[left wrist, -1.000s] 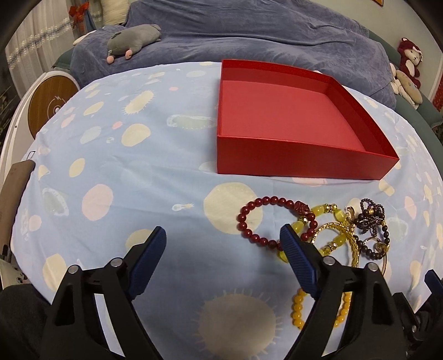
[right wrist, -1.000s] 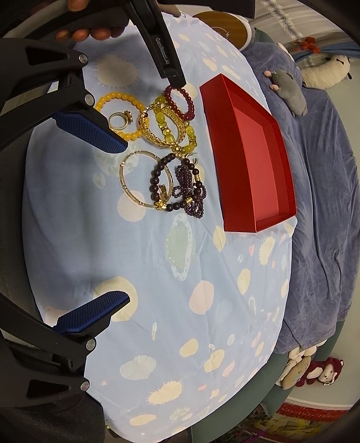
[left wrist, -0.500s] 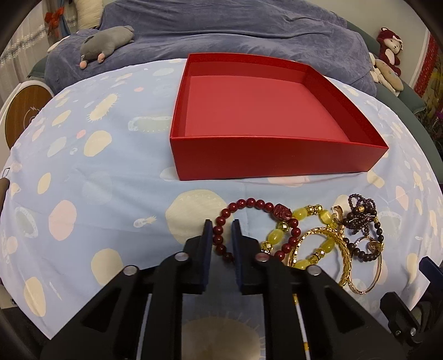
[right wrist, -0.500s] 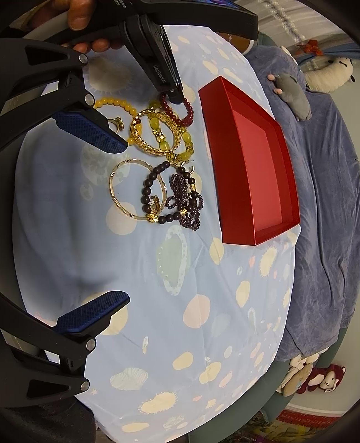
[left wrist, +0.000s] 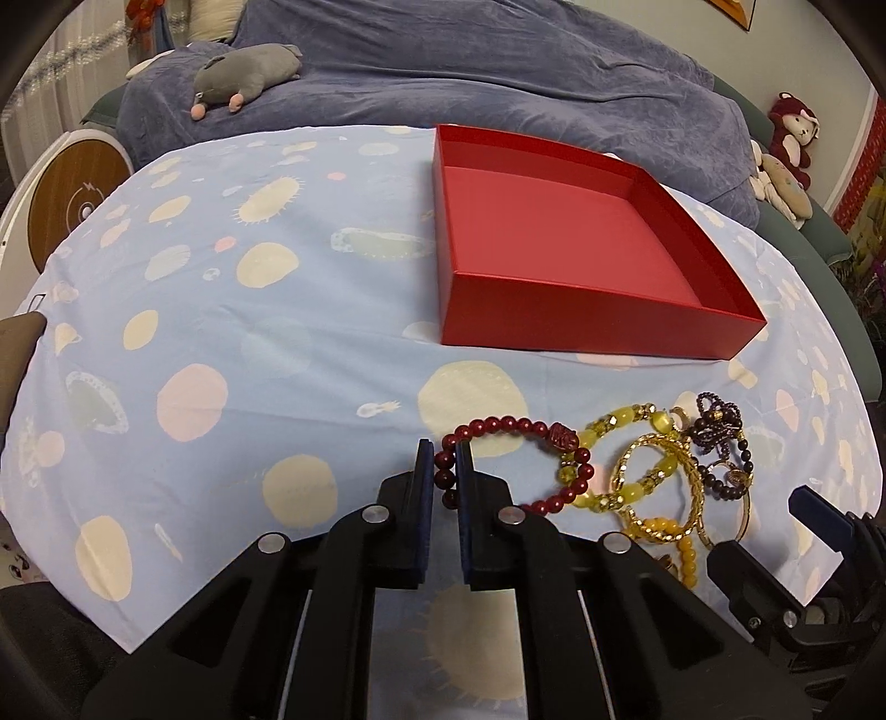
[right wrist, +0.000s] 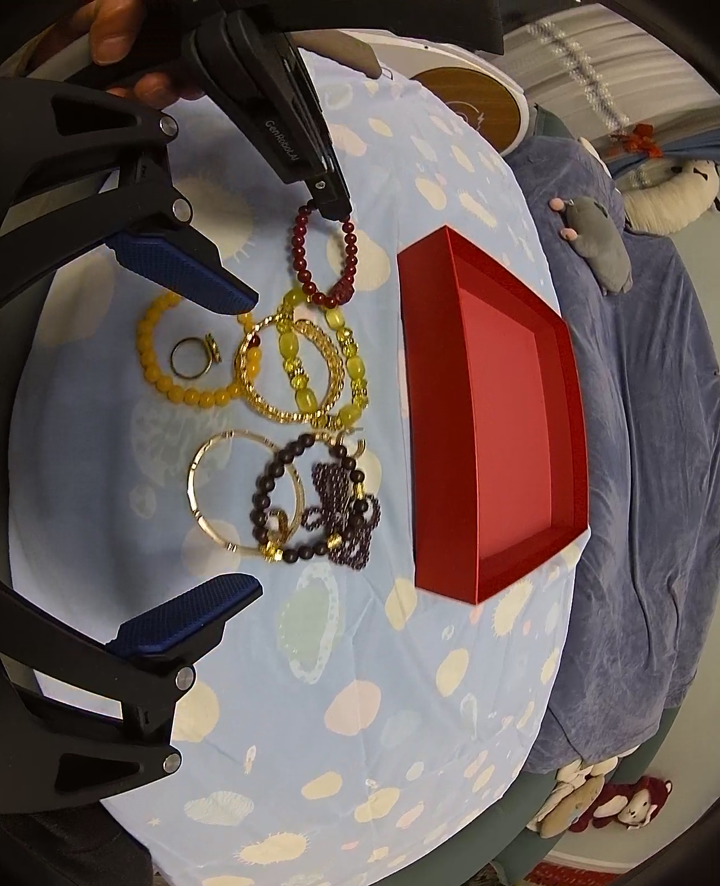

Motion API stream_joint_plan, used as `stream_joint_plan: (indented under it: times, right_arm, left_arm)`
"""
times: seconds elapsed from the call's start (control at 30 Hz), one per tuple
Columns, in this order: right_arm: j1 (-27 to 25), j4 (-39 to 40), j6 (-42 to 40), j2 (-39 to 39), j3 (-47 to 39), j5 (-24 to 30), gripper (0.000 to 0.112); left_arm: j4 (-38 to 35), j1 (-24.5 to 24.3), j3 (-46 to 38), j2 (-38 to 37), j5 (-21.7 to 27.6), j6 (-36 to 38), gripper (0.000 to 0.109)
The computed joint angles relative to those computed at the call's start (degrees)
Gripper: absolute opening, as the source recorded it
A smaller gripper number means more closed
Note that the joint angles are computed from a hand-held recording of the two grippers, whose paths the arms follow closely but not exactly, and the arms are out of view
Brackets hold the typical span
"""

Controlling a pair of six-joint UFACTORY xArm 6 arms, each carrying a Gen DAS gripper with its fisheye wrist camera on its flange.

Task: Organize jewelry
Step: 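Grasp the red bead bracelet with the left tool while the right tool grasps the gold link bangle, then carry both bracelets into the red box and open both tools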

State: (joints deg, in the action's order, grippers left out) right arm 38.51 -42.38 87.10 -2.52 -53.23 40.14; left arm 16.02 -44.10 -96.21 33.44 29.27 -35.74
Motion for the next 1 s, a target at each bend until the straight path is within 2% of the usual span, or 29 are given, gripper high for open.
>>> stream_joint_plan:
  times: [0.37, 0.47, 0.57, 0.6, 1.0]
  right_arm:
    - [-1.11, 3.56, -7.96, 8.18, -6.70, -1.18, 0.076]
    - [-1.36, 4.72, -9.62, 9.07, -7.05, -1.44, 0.064]
    - [-1.30, 3.63, -9.08, 8.91, -6.74, -1.82, 0.059]
    - [-1.39, 3.93, -9.36, 8.82, -6.53, -2.41, 0.054]
    - [-1.28, 1.20, -3.50, 1.66, -1.12, -4.36, 0.054]
  left_arm:
    - [-1.23, 1.25, 4.48, -1.89, -1.03, -0.84, 0.008]
    - [-2.56, 1.31, 4.64, -1.82, -1.30, 0.31, 0.008]
    - [-3.87, 1.57, 4.97, -1.86, -1.81, 1.21, 0.008]
    - [-4.01, 1.58, 4.94, -1.82, -1.87, 1.29, 0.008]
    - [-5.47, 1.26, 6.01, -3.90, -3.04, 2.05, 0.008]
